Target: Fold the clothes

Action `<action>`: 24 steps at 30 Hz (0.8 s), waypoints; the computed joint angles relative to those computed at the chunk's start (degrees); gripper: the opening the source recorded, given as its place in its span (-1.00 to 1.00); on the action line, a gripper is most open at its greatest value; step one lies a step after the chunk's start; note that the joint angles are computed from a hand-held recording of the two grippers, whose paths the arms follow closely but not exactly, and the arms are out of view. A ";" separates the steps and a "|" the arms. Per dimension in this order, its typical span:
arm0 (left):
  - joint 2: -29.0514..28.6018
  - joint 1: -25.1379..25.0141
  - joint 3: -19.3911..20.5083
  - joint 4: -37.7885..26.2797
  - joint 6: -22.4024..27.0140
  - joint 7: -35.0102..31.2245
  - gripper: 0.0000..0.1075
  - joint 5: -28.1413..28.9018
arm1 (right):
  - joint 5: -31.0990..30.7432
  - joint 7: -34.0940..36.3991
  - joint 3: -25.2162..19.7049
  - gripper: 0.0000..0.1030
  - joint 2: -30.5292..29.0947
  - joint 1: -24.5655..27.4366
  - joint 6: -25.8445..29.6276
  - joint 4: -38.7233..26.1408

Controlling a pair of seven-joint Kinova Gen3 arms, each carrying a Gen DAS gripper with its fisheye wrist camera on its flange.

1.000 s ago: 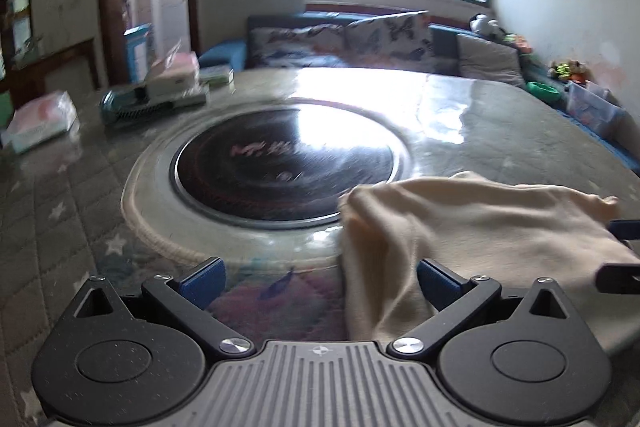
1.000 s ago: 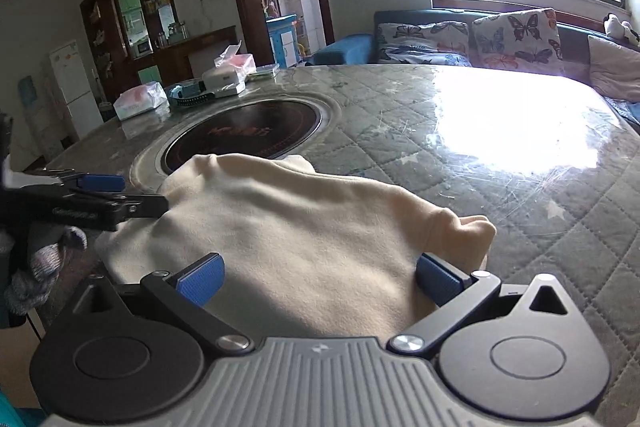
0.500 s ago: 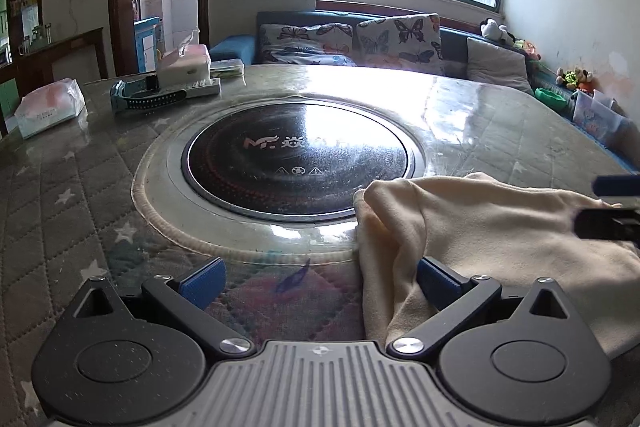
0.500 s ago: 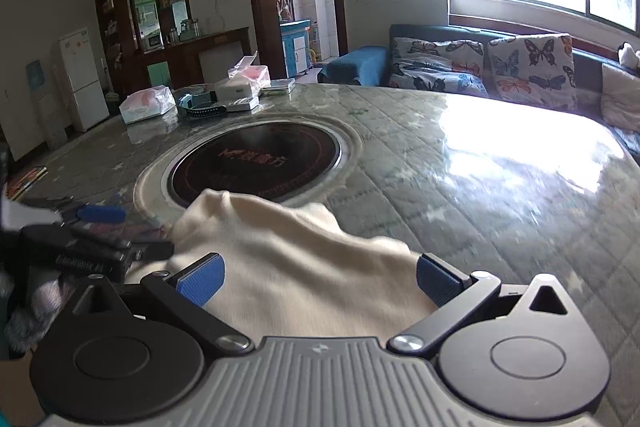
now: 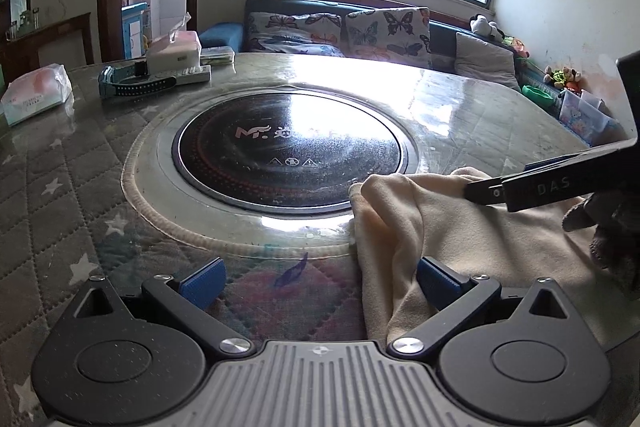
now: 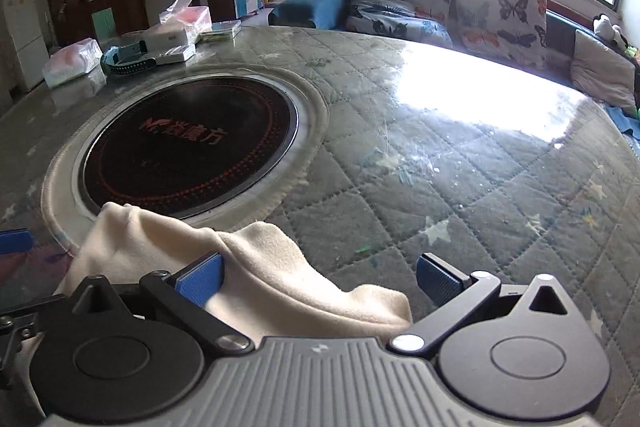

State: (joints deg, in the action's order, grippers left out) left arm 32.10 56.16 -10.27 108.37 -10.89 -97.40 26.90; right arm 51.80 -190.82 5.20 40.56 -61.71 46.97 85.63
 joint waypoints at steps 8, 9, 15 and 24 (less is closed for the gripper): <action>-0.47 -1.53 1.95 -0.24 -0.62 -1.30 0.90 -0.71 | 8.28 -6.46 0.41 1.00 -2.76 -5.39 2.62 4.20; -0.21 -0.75 1.03 -0.54 -0.37 -1.58 0.89 -0.18 | 9.61 -7.32 -0.06 1.00 -3.21 -6.11 3.37 4.86; 0.94 -1.10 0.72 -1.63 1.18 -1.29 0.86 -1.41 | 15.49 -9.42 -4.82 1.00 -6.01 -8.06 5.51 8.57; -2.94 -13.35 11.79 -0.81 2.64 7.80 0.82 -7.65 | 18.58 -3.16 -9.78 0.90 -4.84 -7.71 1.91 6.15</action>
State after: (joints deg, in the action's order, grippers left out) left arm 29.16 42.81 1.51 107.56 -8.26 -89.59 19.25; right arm 70.38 -193.98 -4.58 35.72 -69.42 48.88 91.78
